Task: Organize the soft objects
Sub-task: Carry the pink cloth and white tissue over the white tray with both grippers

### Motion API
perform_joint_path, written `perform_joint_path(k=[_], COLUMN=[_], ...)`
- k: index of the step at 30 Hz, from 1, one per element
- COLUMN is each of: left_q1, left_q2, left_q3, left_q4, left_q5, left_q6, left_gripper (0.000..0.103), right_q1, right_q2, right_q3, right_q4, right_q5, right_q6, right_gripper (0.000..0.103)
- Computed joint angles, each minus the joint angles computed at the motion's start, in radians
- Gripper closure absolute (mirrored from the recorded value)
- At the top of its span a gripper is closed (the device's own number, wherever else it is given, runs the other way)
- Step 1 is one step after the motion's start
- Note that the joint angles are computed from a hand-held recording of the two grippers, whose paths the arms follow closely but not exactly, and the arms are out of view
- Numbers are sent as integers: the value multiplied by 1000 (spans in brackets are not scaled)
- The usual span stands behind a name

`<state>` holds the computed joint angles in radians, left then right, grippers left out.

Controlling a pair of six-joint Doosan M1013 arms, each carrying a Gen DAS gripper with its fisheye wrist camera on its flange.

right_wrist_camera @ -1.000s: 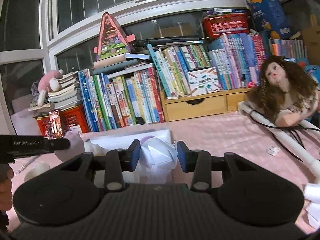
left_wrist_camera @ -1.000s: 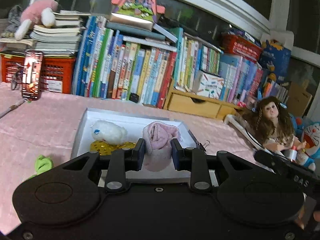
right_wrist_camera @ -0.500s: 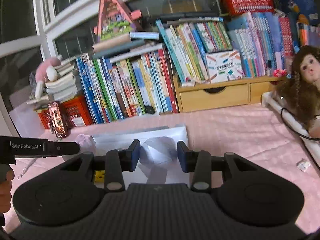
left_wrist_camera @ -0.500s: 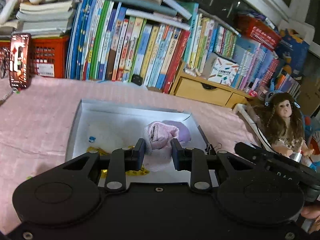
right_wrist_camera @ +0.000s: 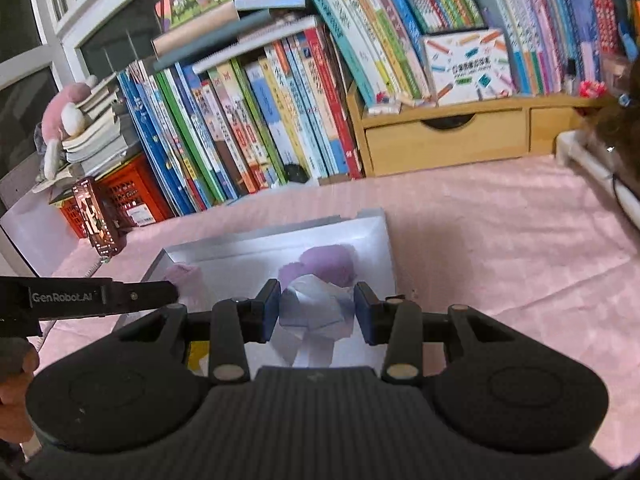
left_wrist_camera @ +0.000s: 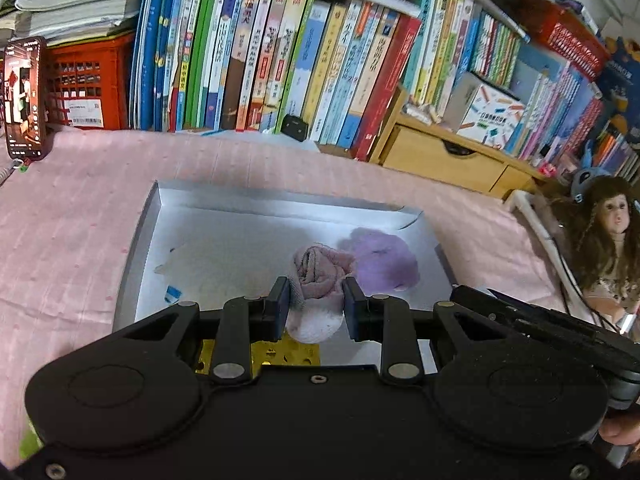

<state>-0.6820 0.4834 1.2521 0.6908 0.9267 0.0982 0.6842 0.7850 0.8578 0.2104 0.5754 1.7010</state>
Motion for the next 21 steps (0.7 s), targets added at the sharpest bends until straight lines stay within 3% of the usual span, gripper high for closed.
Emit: perform_joint_path(k=[21], left_q1=[42], left_q2=[21], left_q3=[-15], left_q4=[-131], left_q5=[-43], left_q6=[37], left_gripper=[74], right_q1=[-3], right_q2=[124], right_q3=[-220], right_q4=[-20], right_q5=[274], right_q6=[-55], right_gripper=[57])
